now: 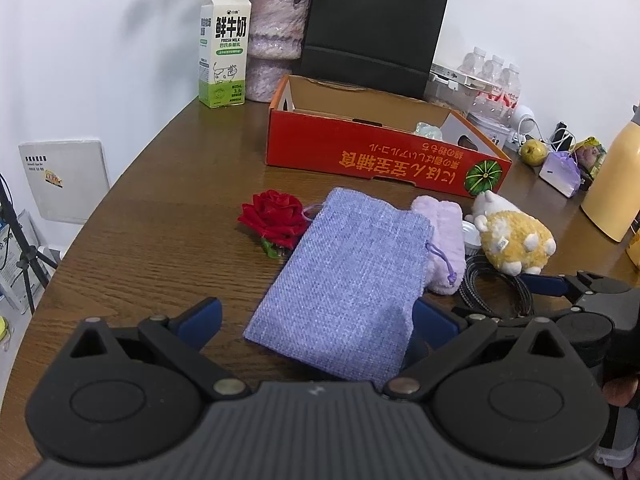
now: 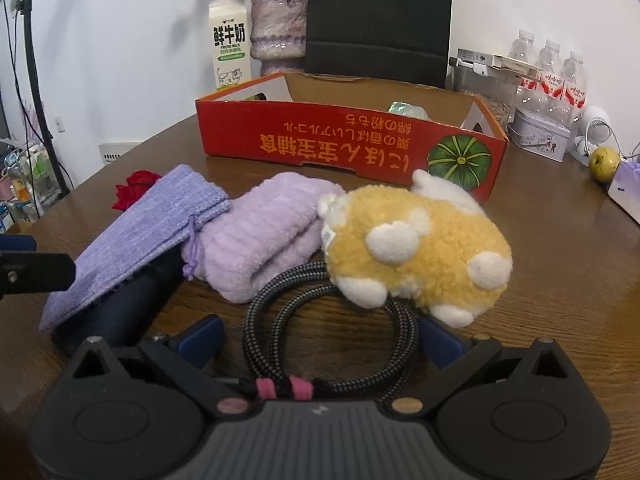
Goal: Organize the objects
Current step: 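Move both tools back toward the lavender pouch and the cable, then grasp the lavender drawstring pouch with the left tool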
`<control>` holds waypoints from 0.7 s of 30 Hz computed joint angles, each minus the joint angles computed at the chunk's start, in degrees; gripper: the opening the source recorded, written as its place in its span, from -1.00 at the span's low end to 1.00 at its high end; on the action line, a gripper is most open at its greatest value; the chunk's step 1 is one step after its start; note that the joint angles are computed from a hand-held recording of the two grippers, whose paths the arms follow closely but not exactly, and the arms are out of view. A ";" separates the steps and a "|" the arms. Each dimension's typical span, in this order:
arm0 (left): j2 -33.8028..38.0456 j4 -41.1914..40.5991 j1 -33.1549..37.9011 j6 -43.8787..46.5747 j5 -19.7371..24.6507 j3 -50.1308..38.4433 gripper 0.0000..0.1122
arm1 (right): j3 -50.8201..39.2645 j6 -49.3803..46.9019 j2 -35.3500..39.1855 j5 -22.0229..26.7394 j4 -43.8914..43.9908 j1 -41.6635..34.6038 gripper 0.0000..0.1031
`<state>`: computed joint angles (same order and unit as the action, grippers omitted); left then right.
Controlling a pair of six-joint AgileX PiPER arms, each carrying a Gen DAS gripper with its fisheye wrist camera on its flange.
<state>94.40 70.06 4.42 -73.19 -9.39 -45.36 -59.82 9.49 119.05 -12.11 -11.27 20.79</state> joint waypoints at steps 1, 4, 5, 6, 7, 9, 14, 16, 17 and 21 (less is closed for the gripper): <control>-0.14 0.01 -0.04 0.04 0.05 0.14 0.84 | 0.55 1.17 -0.14 -0.85 -1.43 -0.19 0.90; -0.53 -0.43 -0.36 0.34 0.47 0.55 0.84 | 2.39 1.94 -1.07 -2.97 -3.24 -0.91 0.74; -0.63 -0.82 -0.56 0.66 0.65 0.65 0.84 | 2.87 4.71 -1.30 -3.45 -6.89 -1.49 0.74; -0.67 -1.11 -0.69 0.96 0.78 0.72 0.84 | 3.47 6.06 -1.55 -4.08 -9.00 -1.91 0.74; -0.71 -1.12 -0.79 1.00 0.89 0.78 0.84 | 4.33 7.28 -1.94 -4.86 -11.16 -2.42 0.74; -0.49 -1.43 -0.94 1.33 0.94 0.70 0.84 | 5.95 8.55 -2.64 -6.29 -13.89 -3.19 0.74; 1.48 5.12 -1.36 -4.77 0.46 -1.47 0.84 | 9.34 10.30 -3.97 -9.55 -18.52 -5.53 0.74; 3.08 9.13 -1.13 -8.27 -0.77 -3.26 0.84 | 10.05 9.70 -3.93 -10.85 -18.19 -6.10 0.74; 3.81 10.77 -1.12 -9.79 -1.10 -4.06 0.84 | 10.28 8.99 -3.86 -11.27 -17.33 -6.06 0.74; 7.65 21.24 -0.87 -19.08 -3.49 -8.49 0.84 | 10.40 8.80 -3.89 -11.41 -16.89 -6.03 0.74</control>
